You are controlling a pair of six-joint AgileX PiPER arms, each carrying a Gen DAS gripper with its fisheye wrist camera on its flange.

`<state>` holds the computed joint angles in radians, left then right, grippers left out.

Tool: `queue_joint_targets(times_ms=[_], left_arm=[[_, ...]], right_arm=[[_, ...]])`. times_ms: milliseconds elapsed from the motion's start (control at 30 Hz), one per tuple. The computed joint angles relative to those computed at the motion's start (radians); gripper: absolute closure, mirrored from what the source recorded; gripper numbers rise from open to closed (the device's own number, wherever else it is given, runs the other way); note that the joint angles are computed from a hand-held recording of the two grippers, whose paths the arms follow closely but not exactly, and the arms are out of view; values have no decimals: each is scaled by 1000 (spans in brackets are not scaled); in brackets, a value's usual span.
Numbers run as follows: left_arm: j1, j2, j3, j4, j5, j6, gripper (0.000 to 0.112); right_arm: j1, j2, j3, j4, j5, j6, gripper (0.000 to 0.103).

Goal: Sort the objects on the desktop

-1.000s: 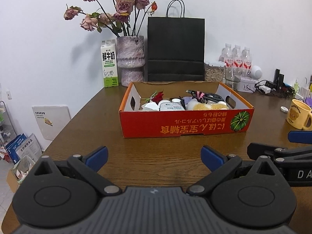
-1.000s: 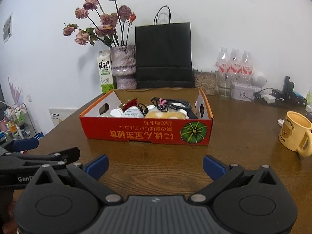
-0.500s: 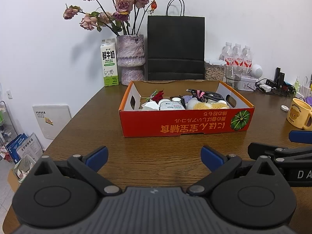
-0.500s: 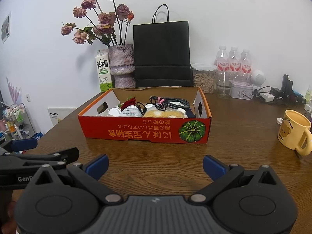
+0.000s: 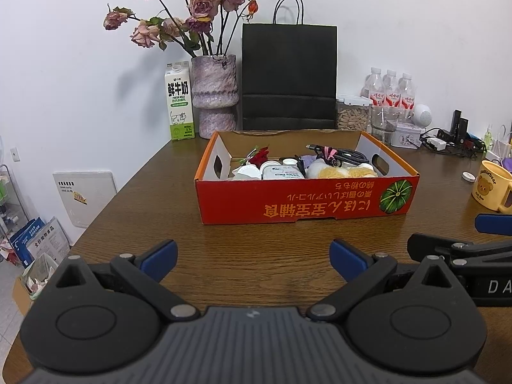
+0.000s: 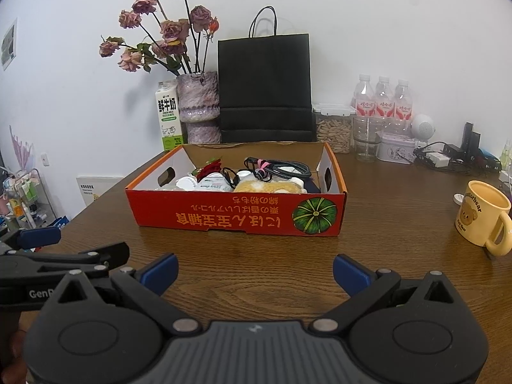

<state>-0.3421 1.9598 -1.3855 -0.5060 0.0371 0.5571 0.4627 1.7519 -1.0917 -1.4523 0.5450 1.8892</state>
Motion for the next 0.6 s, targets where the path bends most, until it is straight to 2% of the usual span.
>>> queue_joint_targets(times_ms=[200, 267, 600], left_arm=[[0, 5, -4, -8, 0, 8, 9], [0, 9, -9, 57, 2, -58, 9], [0, 8, -7, 27, 1, -27, 9]], right_arm=[[-3, 1, -1, 1, -1, -2, 0], [-5, 3, -2, 1, -4, -3, 0], [-6, 4, -2, -2, -4, -1, 0]])
